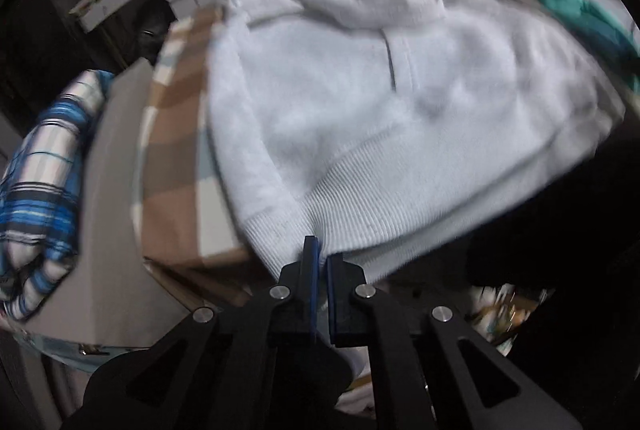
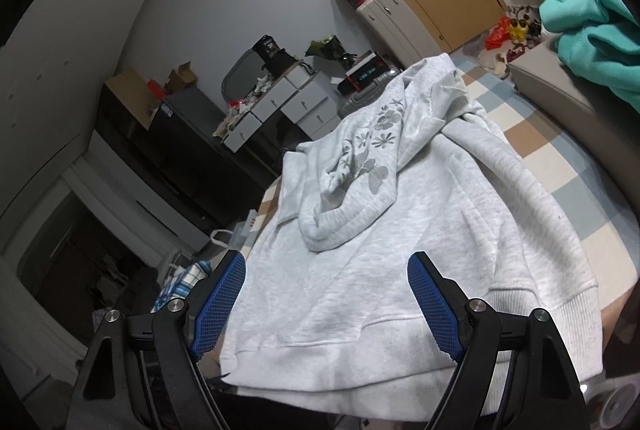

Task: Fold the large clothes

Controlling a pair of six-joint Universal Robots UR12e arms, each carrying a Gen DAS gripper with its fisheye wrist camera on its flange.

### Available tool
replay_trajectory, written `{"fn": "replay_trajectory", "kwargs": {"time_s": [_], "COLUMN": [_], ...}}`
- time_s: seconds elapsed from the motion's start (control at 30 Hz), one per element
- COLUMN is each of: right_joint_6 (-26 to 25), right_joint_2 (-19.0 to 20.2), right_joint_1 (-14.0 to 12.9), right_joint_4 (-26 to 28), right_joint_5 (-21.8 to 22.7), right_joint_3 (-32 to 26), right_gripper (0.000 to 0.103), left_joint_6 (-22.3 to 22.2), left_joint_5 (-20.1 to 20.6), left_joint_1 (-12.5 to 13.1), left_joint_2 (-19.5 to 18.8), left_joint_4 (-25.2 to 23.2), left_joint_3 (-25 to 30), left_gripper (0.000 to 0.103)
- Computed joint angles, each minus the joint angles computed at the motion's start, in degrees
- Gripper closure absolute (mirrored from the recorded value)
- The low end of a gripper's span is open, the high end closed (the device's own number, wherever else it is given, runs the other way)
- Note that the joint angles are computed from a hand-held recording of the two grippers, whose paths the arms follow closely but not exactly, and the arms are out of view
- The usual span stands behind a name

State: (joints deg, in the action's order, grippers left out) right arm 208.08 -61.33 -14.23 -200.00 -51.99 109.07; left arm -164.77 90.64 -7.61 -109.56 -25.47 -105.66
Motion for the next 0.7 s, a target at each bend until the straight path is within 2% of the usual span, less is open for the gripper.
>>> {"fn": "replay_trajectory", "kwargs": {"time_s": [0.03, 0.07, 0.1, 0.17, 0.27, 0.3, 0.33, 0.37, 0.4, 0.43, 0.47, 0.53, 0.57, 0.6, 0.7], "right_joint_6": [0.34, 0.75, 1.21, 1.88, 2.53, 2.64, 2.74, 2.87, 3.26, 3.60, 3.89, 4.24, 4.26, 4.20, 4.30], "right_joint_2": [0.05, 0.08, 0.14, 0.29, 0.33, 0.31, 0.30, 0.31, 0.36, 0.42, 0.49, 0.66, 0.69, 0.69, 0.66], "right_joint_1": [-0.06, -0.13, -0.16, -0.27, -0.41, -0.43, -0.47, -0.54, -0.59, -0.61, -0.65, -0.72, -0.72, -0.77, -0.86], "right_joint_4": [-0.09, -0.21, -0.29, -0.03, -0.29, -0.56, -0.71, -0.87, -1.14, -1.32, -1.44, -1.34, -1.00, -0.56, -0.61], "right_joint_5": [0.11, 0.13, 0.11, 0.48, 0.53, 0.37, 0.37, 0.42, 0.42, 0.45, 0.58, 0.89, 0.97, 1.14, 1.20], "right_joint_3": [0.00, 0.03, 0.02, -0.11, -0.01, 0.11, 0.17, 0.24, 0.29, 0.29, 0.25, 0.09, 0.01, -0.07, 0.04], "right_gripper": [0.018, 0.018, 0.018, 0.018, 0.018, 0.018, 0.018, 0.018, 0.018, 0.018, 0.018, 0.018, 0.018, 0.018, 0.018], "left_joint_6": [-1.81, -3.65, -4.84, -6.37, -4.19, -2.63, -1.28, -0.03, 1.90, 3.91, 6.61, 10.88, 13.22, 14.56, 17.06], "left_joint_5": [-1.05, -2.63, -3.65, -2.05, 3.45, 4.50, 3.87, 0.85, -4.58, -7.74, -8.50, -4.42, -2.11, -1.15, 6.37], "left_joint_1": [0.36, 0.87, 1.20, 0.90, -0.79, -1.28, -1.38, -0.88, -0.31, -0.18, -0.81, -2.90, -3.96, -4.50, -6.59], "left_joint_2": [0.24, 0.40, 0.37, -0.32, -1.65, -1.82, -1.78, -1.26, -0.62, -0.33, -0.53, -1.52, -2.16, -2.54, -4.63], "left_joint_4": [0.45, 1.39, 2.23, 3.78, 6.56, 5.67, 4.29, 3.21, 1.05, -1.32, -3.89, -4.83, -3.67, -3.05, -1.85], "left_joint_3": [0.19, 0.34, 0.42, 0.97, 1.64, 1.88, 2.13, 1.84, 1.57, 1.67, 2.14, 2.67, 2.63, 2.64, 4.02], "left_gripper": [0.099, 0.087, 0.064, 0.032, 0.031, 0.031, 0.031, 0.031, 0.031, 0.031, 0.031, 0.031, 0.031, 0.031, 0.031]}}
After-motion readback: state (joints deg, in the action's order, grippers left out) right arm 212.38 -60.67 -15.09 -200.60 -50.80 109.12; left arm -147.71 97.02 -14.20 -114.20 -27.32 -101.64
